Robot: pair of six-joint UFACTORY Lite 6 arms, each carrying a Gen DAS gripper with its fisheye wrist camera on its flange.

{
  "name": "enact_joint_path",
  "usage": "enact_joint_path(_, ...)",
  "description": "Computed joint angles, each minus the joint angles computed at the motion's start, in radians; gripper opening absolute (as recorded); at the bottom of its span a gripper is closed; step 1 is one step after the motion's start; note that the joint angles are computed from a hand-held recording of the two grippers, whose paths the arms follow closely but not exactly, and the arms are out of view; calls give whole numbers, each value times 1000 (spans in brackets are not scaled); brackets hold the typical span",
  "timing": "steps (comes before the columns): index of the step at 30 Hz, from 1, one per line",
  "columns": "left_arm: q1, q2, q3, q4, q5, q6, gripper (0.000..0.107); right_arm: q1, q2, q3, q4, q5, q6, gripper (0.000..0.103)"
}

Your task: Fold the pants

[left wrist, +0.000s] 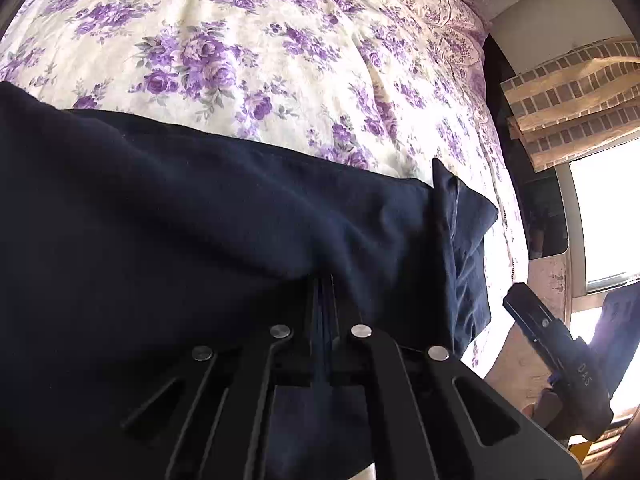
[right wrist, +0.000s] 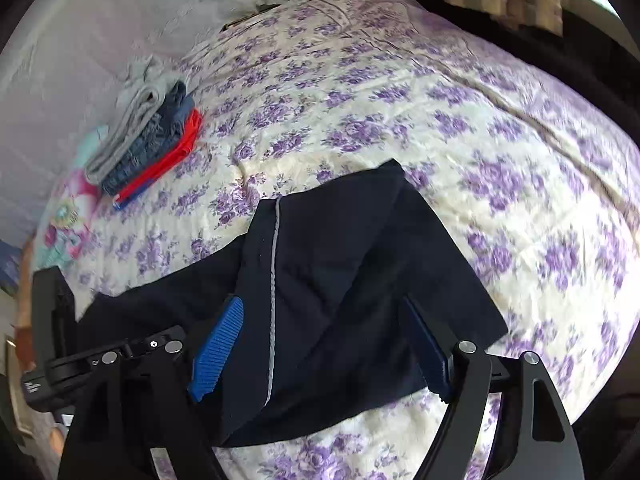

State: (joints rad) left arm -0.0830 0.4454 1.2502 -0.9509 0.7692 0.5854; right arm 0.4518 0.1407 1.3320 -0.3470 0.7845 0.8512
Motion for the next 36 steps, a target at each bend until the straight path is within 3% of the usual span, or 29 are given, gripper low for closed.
enact_joint_path(4,12,-2,-33,-28,-4,41,1,84,377,419,-35,223,-49,55)
enact_joint_path(6,25,3,-34,-32,6,61,1,85,555,628,-60,344,-76,52)
enact_joint_path(8,14,9,-18,-20,1,49,1,62,655,726,-72,393,-89,43)
enact_joint_path(9,11,10,-16,-17,-3,47,1,40,652,712,-39,377,-103,36)
enact_joint_path(10,10,9,-17,-18,-6,54,1,19,615,656,3,330,-121,18)
enact_joint_path(11,7,14,-13,-21,-7,55,1,7,543,559,7,269,-120,13)
enact_joint_path(16,15,18,-14,-29,2,77,1,-53,32,39,37,62,-19,11)
enact_joint_path(20,-28,-16,-31,23,-61,30,1,-316,-337,-371,388,-120,-323,11)
enact_joint_path(23,-71,-40,-39,91,-116,-38,1,-469,-384,-560,702,-232,-585,20)
enact_joint_path(25,-87,-52,-43,127,-135,-67,1,-550,-466,-638,904,-207,-783,21)
enact_joint_path(27,-92,-60,-49,141,-144,-70,1,-647,-555,-689,1072,-122,-968,46)
enact_joint_path(28,-92,-62,-51,143,-146,-70,1,-686,-608,-728,1111,-105,-1008,71)
enact_joint_path(31,-90,-69,-58,153,-151,-70,1,-754,-688,-775,1105,-27,-1014,75)
enact_joint_path(36,-91,-140,-112,182,-121,-94,1,-854,-603,-830,1347,-13,-1282,76)
